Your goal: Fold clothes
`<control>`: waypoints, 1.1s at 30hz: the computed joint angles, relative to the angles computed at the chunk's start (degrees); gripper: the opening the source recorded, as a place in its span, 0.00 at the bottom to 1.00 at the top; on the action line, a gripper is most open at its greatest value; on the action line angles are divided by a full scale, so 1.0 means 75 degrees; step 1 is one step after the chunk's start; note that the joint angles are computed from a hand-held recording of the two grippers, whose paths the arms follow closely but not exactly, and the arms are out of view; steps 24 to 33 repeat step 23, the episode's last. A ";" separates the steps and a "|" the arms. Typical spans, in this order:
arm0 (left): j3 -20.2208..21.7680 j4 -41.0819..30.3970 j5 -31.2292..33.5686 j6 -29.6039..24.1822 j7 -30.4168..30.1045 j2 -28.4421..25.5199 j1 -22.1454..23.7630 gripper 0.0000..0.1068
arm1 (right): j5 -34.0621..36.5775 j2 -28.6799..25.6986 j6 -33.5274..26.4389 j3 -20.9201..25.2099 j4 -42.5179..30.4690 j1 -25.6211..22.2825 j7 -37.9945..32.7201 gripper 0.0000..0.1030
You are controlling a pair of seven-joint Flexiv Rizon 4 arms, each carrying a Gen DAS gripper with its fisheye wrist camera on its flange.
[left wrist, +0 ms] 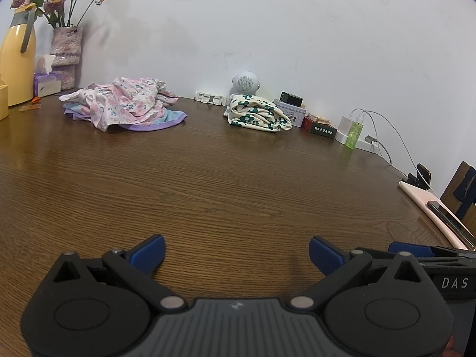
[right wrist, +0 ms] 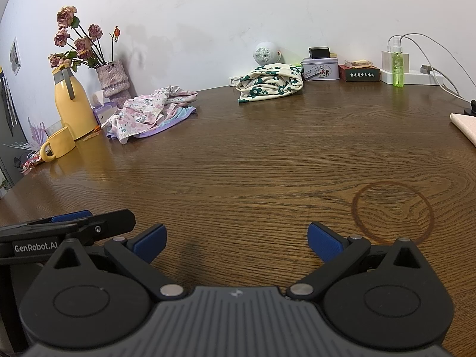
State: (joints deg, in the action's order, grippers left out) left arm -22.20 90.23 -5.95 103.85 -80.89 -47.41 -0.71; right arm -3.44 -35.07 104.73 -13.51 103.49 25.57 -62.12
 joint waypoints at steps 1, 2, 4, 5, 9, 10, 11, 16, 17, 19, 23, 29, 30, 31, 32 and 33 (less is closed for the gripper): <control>0.0000 0.0000 0.0002 0.0000 -0.0002 0.0000 0.0000 0.96 | 0.0002 0.0000 -0.0001 0.0001 0.0000 0.0000 -0.0002 0.99; -0.0011 -0.0002 0.0010 0.0001 0.0000 -0.0004 0.0009 0.96 | 0.0004 0.0000 -0.0001 0.0001 -0.0001 0.0000 -0.0004 0.99; -0.0016 -0.0003 0.0016 0.0000 0.0000 -0.0006 0.0014 0.96 | 0.0007 0.0000 -0.0002 0.0002 -0.0001 0.0000 -0.0006 0.99; -0.0022 -0.0001 0.0021 0.0005 0.0000 -0.0008 0.0019 0.96 | 0.0008 0.0000 -0.0002 0.0002 -0.0002 0.0000 -0.0007 0.99; -0.0017 -0.0002 0.0029 0.0027 -0.0014 -0.0017 0.0013 0.96 | 0.0012 -0.0002 -0.0002 0.0001 -0.0005 0.0002 -0.0009 0.99; -0.0008 -0.0003 0.0029 0.0030 -0.0017 -0.0016 0.0005 0.96 | 0.0013 -0.0002 -0.0002 0.0001 -0.0005 0.0002 -0.0010 0.99; -0.0007 -0.0001 0.0032 0.0035 -0.0021 -0.0017 0.0004 0.96 | 0.0014 -0.0002 -0.0001 0.0000 -0.0003 0.0002 -0.0011 0.99; 0.0004 -0.0003 0.0039 0.0054 -0.0047 -0.0025 -0.0005 0.96 | 0.0017 -0.0002 0.0000 -0.0003 0.0000 0.0006 -0.0014 0.99; 0.0022 -0.0012 0.0035 0.0052 -0.0050 -0.0026 -0.0020 0.96 | 0.0018 -0.0002 0.0000 -0.0003 0.0000 0.0006 -0.0015 0.99; 0.0053 -0.0021 0.0029 0.0050 -0.0056 -0.0027 -0.0046 0.96 | 0.0017 -0.0002 -0.0002 -0.0003 -0.0002 0.0006 -0.0017 0.99; 0.0094 -0.0025 0.0024 0.0051 -0.0061 -0.0025 -0.0076 0.96 | 0.0010 -0.0001 -0.0005 0.0007 -0.0003 -0.0005 -0.0022 0.99; 0.0094 -0.0025 0.0024 0.0051 -0.0061 -0.0025 -0.0076 0.96 | 0.0010 -0.0001 -0.0005 0.0007 -0.0003 -0.0005 -0.0022 0.99; 0.0094 -0.0025 0.0024 0.0051 -0.0061 -0.0025 -0.0076 0.96 | 0.0010 -0.0001 -0.0005 0.0007 -0.0003 -0.0005 -0.0022 0.99; 0.0094 -0.0025 0.0024 0.0051 -0.0061 -0.0025 -0.0076 0.96 | 0.0010 -0.0001 -0.0005 0.0007 -0.0003 -0.0005 -0.0022 0.99; 0.0094 -0.0025 0.0024 0.0051 -0.0061 -0.0025 -0.0076 0.96 | 0.0010 -0.0001 -0.0005 0.0007 -0.0003 -0.0005 -0.0022 0.99; 0.0094 -0.0025 0.0024 0.0051 -0.0061 -0.0025 -0.0076 0.96 | 0.0010 -0.0001 -0.0005 0.0007 -0.0003 -0.0005 -0.0022 0.99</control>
